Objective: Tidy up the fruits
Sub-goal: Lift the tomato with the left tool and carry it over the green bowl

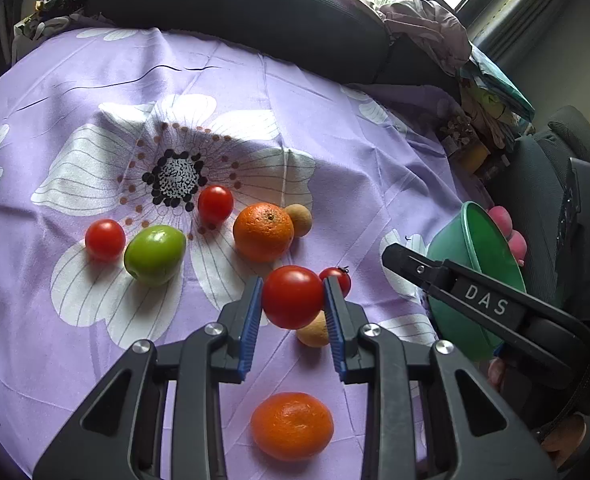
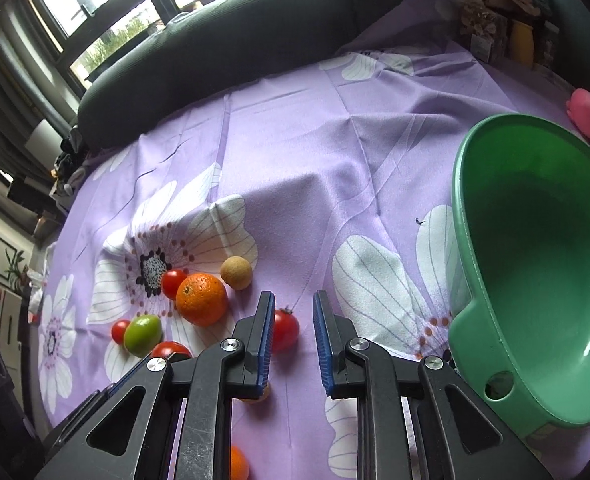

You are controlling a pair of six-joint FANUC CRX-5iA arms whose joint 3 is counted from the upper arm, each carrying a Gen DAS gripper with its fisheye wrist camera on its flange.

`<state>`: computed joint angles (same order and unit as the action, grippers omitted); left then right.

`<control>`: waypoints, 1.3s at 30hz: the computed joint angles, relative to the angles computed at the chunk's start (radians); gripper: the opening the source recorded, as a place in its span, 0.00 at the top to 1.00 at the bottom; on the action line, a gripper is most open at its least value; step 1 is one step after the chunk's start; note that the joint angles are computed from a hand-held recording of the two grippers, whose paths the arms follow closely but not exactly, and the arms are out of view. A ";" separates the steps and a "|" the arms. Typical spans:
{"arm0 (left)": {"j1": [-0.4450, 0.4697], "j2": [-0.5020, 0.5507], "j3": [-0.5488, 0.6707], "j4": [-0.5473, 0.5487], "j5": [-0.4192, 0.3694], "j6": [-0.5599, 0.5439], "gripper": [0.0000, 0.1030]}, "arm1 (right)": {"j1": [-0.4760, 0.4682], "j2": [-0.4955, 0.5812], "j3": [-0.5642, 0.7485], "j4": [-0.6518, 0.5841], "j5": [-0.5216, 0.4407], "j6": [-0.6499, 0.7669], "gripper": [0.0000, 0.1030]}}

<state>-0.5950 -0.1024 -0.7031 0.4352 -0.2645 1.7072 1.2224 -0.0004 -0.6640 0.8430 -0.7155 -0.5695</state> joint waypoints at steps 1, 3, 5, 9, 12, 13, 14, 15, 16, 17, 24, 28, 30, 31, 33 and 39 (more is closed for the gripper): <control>0.005 0.002 0.022 -0.075 -0.021 0.071 0.71 | -0.005 0.003 0.001 -0.002 0.001 -0.001 0.79; 0.013 0.000 0.055 -0.186 -0.055 0.185 0.71 | -0.013 0.011 0.009 -0.020 0.000 0.016 0.79; 0.024 -0.006 0.058 -0.212 -0.066 0.216 0.71 | -0.030 0.021 0.018 -0.032 0.041 0.055 0.73; 0.047 -0.032 0.041 -0.225 -0.070 0.246 0.71 | -0.056 0.051 0.032 -0.031 0.132 0.081 0.53; 0.059 -0.043 0.025 -0.200 -0.067 0.226 0.71 | -0.064 0.101 0.078 -0.030 0.115 0.119 0.53; 0.061 -0.044 0.023 -0.194 -0.068 0.221 0.71 | -0.062 0.120 0.104 -0.062 0.097 0.161 0.53; 0.062 -0.044 0.022 -0.190 -0.069 0.216 0.71 | -0.063 0.133 0.124 -0.105 0.092 0.207 0.53; 0.063 -0.044 0.021 -0.188 -0.072 0.215 0.71 | -0.065 0.140 0.137 -0.144 0.098 0.238 0.53; 0.065 -0.044 0.019 -0.181 -0.072 0.210 0.71 | -0.069 0.144 0.142 -0.173 0.110 0.256 0.53; 0.065 -0.045 0.016 -0.173 -0.069 0.201 0.71 | -0.071 0.145 0.143 -0.191 0.120 0.265 0.53; 0.058 -0.039 0.019 -0.170 -0.066 0.192 0.71 | -0.052 0.161 0.165 -0.206 0.063 0.295 0.60; 0.051 -0.034 0.025 -0.179 -0.065 0.195 0.71 | -0.048 0.167 0.169 -0.202 0.041 0.299 0.71; 0.048 -0.034 0.018 -0.151 -0.052 0.167 0.71 | -0.045 0.161 0.165 -0.203 0.035 0.292 0.71; 0.044 -0.034 0.013 -0.132 -0.042 0.149 0.71 | -0.042 0.157 0.162 -0.196 0.023 0.281 0.71; 0.035 -0.035 0.011 -0.121 -0.026 0.134 0.71 | -0.032 0.143 0.152 -0.173 -0.004 0.251 0.71; -0.023 -0.016 0.049 -0.084 0.024 0.061 0.71 | 0.024 0.031 0.048 0.021 -0.108 0.035 0.71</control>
